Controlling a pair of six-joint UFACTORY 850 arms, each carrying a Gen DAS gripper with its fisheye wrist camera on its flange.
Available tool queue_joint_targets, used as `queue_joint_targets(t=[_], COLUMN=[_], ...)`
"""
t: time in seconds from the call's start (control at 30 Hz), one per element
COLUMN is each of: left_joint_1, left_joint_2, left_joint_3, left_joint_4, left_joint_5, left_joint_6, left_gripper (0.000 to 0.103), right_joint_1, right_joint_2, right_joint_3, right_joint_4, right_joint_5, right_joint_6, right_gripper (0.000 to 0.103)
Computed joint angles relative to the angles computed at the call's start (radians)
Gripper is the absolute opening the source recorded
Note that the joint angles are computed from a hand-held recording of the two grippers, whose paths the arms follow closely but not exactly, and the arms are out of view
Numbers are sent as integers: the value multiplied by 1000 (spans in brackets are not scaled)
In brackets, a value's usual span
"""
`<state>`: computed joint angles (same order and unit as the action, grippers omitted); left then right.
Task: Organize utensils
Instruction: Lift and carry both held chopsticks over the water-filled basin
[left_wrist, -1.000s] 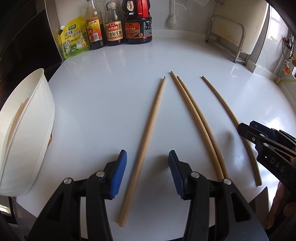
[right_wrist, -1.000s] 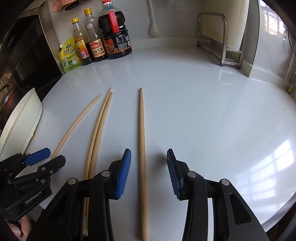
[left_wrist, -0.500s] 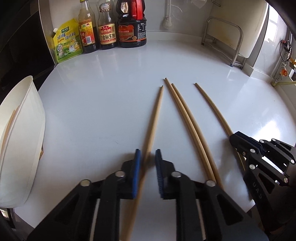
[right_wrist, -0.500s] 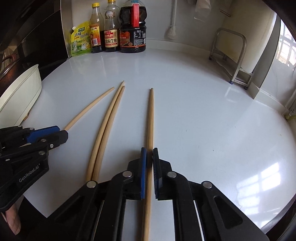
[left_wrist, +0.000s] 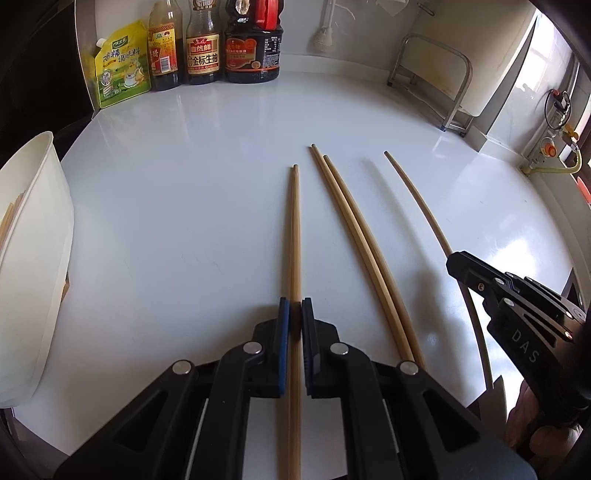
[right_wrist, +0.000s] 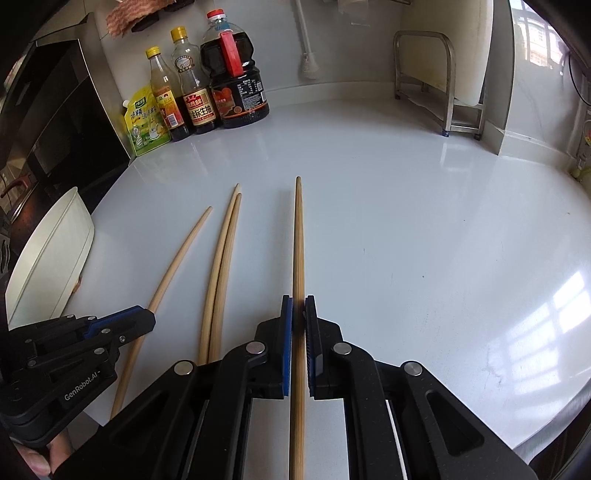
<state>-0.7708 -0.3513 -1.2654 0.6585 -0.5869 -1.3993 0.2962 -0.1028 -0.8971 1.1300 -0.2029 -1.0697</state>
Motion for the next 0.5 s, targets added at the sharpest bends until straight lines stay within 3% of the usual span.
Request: queue_joint_targets(t=[0.5], left_joint_1=[-20], left_joint_2=[100], left_joint_3=[52], left_joint_4=[43], left_joint_5=[11], left_joint_6=[-4], left_gripper=[7], right_joint_1=[7], right_joint_2=[75], right_joint_3=[40], right_joint_4=[162], right_joint_5=[-32], right_joint_6=[-80], right_gripper=[6])
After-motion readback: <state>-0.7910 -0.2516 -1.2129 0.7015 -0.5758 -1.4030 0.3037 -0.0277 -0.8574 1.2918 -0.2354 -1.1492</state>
